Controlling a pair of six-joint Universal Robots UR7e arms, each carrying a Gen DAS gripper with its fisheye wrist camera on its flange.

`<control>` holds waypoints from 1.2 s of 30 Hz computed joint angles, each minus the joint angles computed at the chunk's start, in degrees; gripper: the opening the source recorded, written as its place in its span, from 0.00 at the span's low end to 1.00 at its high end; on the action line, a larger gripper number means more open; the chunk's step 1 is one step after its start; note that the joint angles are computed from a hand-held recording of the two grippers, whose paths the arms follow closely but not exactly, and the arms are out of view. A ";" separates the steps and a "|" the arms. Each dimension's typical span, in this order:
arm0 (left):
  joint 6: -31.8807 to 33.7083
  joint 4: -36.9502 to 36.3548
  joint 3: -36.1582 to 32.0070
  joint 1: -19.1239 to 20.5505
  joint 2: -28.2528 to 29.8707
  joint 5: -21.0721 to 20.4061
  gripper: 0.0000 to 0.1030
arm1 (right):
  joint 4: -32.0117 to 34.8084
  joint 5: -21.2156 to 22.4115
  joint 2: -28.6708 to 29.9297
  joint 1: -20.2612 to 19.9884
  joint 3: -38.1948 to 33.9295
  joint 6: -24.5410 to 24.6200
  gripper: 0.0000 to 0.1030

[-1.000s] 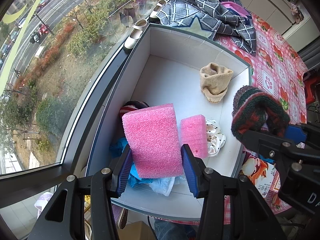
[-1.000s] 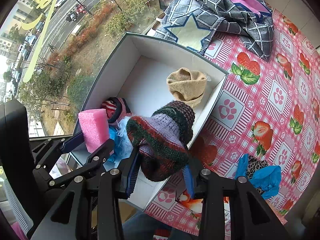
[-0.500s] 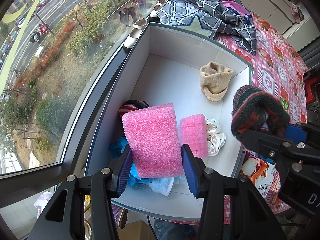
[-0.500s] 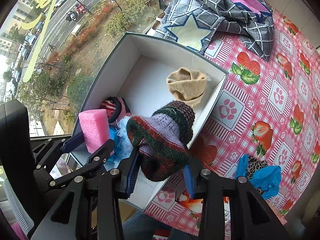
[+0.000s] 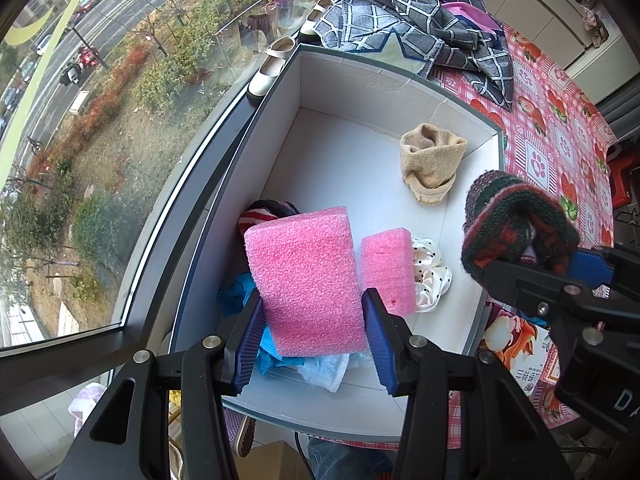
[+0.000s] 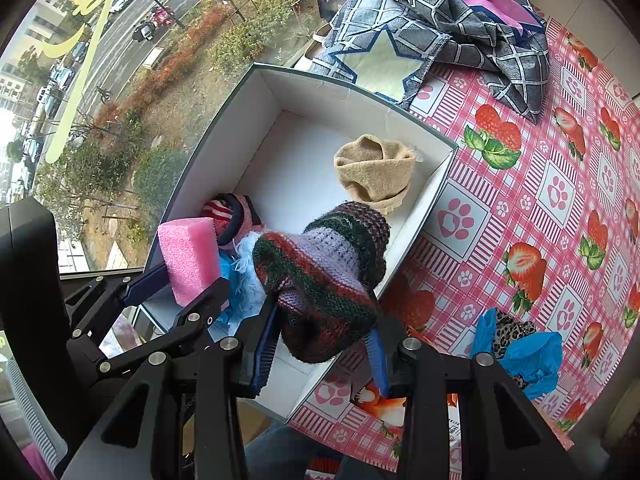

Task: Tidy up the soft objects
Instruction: 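Hold the sponge and hat above the white box, lowering toward its floor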

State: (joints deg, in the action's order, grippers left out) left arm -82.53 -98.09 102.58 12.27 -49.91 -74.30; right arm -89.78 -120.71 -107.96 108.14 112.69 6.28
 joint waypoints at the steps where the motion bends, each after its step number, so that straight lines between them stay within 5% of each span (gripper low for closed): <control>1: 0.03 -0.06 0.07 0.11 -0.02 0.05 0.51 | -0.01 -0.04 -0.01 0.01 0.00 -0.01 0.39; 36: 0.57 0.72 -1.30 0.63 0.84 1.34 0.51 | -0.78 -1.10 1.24 0.73 -1.29 -0.10 0.39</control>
State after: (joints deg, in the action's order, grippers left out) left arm -81.96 -97.37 101.28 12.90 -49.07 -72.96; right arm -90.56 -121.81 -106.71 108.88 111.40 6.18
